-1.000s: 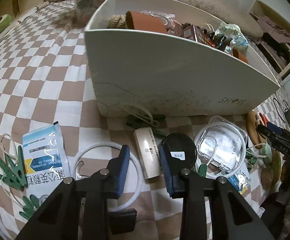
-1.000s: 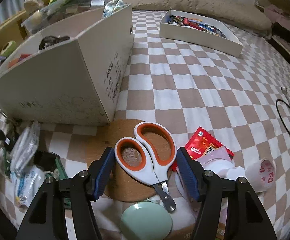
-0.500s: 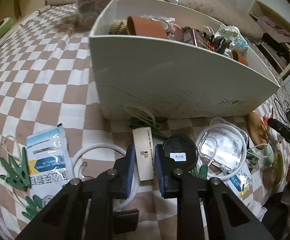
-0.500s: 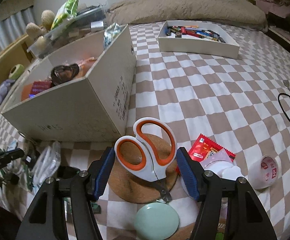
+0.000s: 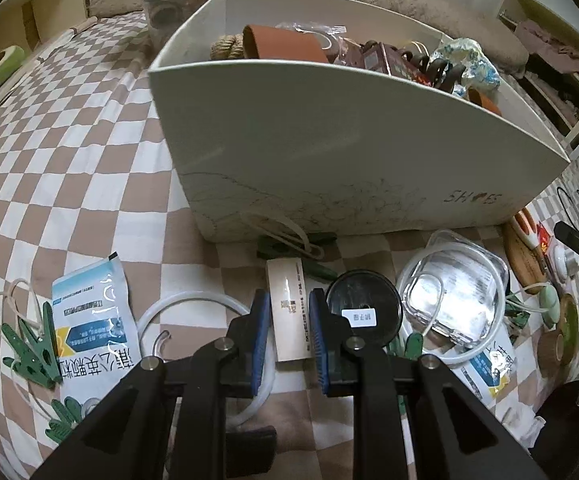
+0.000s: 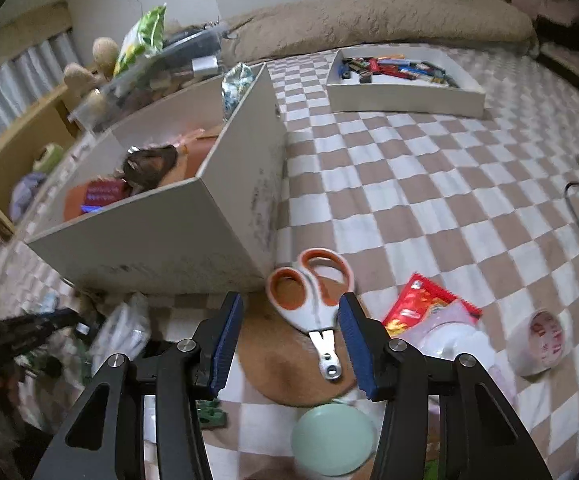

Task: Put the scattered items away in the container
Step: 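Grasp the orange scissors with the right gripper while the left grasps the white stick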

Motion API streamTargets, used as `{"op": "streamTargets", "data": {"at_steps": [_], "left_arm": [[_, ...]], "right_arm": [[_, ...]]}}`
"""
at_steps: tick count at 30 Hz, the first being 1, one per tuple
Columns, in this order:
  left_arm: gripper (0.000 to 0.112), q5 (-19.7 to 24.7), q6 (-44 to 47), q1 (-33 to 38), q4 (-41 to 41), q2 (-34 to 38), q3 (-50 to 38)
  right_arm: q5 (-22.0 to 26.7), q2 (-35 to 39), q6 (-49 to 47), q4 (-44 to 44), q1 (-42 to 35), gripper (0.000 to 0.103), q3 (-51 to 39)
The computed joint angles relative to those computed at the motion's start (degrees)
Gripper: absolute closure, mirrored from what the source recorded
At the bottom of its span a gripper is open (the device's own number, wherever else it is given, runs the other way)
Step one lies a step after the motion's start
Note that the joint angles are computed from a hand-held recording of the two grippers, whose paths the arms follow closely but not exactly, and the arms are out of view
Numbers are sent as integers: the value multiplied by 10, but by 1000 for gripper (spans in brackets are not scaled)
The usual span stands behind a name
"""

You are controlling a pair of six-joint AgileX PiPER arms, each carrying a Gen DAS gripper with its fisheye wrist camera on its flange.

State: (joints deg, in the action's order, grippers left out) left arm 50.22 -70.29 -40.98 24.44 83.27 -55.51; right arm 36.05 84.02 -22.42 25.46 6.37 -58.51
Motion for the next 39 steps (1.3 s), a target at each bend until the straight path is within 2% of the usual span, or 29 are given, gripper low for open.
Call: {"op": "streamTargets", "data": {"at_steps": [5,6,8,10,16,19,26,29,31,33,34,39], "left_arm": [[91,11,12,3,-1,26,-17],[90,13,16,5,-4,33,-21],[90,17,22,7,-4,46,-29],[90,18,19,6,5,52,-32],[92,16,26,5,6,50,-30],[92,14,22,-1,6,38,-24],[92,-1,0,-6,18,-5,-3],[92,-9,1,-2,20,-13,-2],[92,-11,-2,-3,22,-26,7],[92,-17,0,1,22,-32,10],[92,-14,-1,-1,21,-34,8],[92,5,-34,-30,30,-40,3]], "right_arm": [[2,24,51,-70,18,51,-11],[-3,26,66,-89,24,37,-10],[-24,29,114,-152,39,18,-5],[-40,28,149,-201,50,18,-2],[-26,66,104,-170,38,18,-37],[-17,85,33,-111,27,18,-50],[-3,127,50,-138,41,18,-79],[-3,136,38,-110,31,19,-82],[-1,140,24,-94,27,22,-84],[4,137,3,-66,21,35,-81],[-1,133,17,-77,23,37,-78],[-2,115,14,-62,12,38,-63]]}}
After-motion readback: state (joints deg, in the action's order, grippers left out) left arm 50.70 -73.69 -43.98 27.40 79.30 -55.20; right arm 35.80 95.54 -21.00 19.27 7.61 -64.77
